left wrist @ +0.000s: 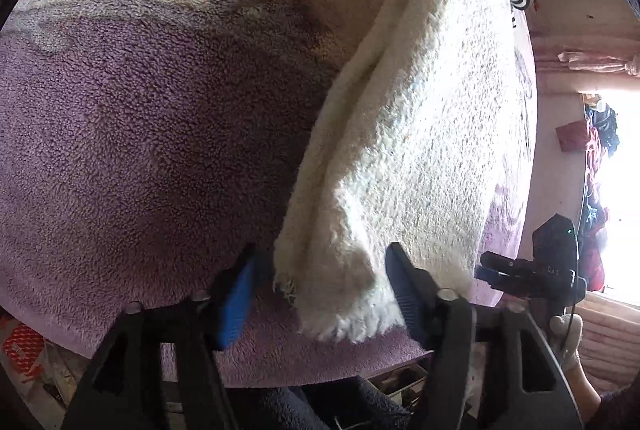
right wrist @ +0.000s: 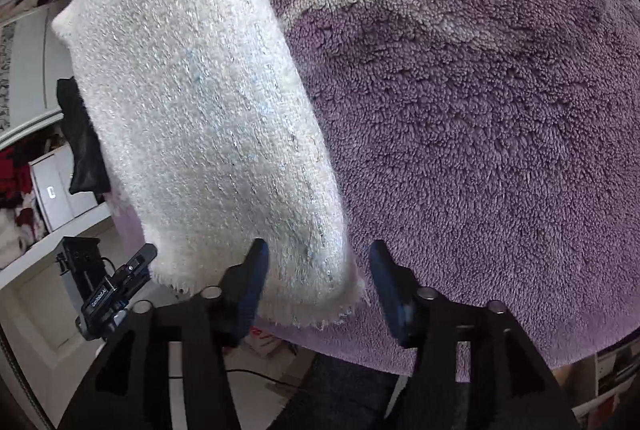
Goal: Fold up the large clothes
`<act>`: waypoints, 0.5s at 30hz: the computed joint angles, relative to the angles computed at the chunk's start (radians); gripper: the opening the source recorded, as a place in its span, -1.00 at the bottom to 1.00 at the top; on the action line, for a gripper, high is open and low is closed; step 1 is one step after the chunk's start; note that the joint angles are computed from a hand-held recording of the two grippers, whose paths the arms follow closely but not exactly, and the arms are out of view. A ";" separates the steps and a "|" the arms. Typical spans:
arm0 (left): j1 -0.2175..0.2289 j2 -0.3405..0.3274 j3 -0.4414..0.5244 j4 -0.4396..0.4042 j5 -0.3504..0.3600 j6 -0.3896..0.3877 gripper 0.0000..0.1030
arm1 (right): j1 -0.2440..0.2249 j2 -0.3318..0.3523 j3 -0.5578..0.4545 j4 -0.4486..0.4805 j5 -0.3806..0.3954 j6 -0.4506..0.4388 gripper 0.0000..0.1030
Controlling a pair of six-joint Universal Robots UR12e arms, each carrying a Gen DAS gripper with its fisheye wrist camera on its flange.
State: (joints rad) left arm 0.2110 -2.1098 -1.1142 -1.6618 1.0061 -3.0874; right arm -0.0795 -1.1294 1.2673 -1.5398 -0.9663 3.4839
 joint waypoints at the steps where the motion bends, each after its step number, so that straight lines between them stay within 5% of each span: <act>1: 0.012 -0.005 -0.009 0.000 -0.026 -0.002 0.28 | -0.007 -0.005 0.024 -0.017 0.029 0.002 0.28; 5: 0.014 -0.039 -0.013 -0.007 -0.085 -0.007 0.33 | -0.026 -0.011 0.144 -0.143 0.232 0.050 0.28; 9: -0.007 -0.037 0.000 0.085 -0.024 0.010 0.31 | -0.014 -0.007 0.224 -0.387 0.331 0.212 0.27; 10: -0.011 -0.022 -0.020 0.139 -0.011 0.004 0.21 | -0.010 -0.007 0.233 -0.437 0.336 0.255 0.00; 11: -0.015 -0.011 -0.034 0.176 -0.004 0.003 -0.39 | -0.006 -0.006 0.238 -0.469 0.343 0.277 -0.25; 12: -0.021 -0.006 -0.034 0.186 0.015 0.005 -0.53 | -0.004 0.012 0.225 -0.522 0.363 0.332 -0.47; 15: -0.023 0.013 -0.042 0.215 -0.017 -0.033 -0.76 | -0.004 -0.008 0.228 -0.559 0.339 0.395 -0.57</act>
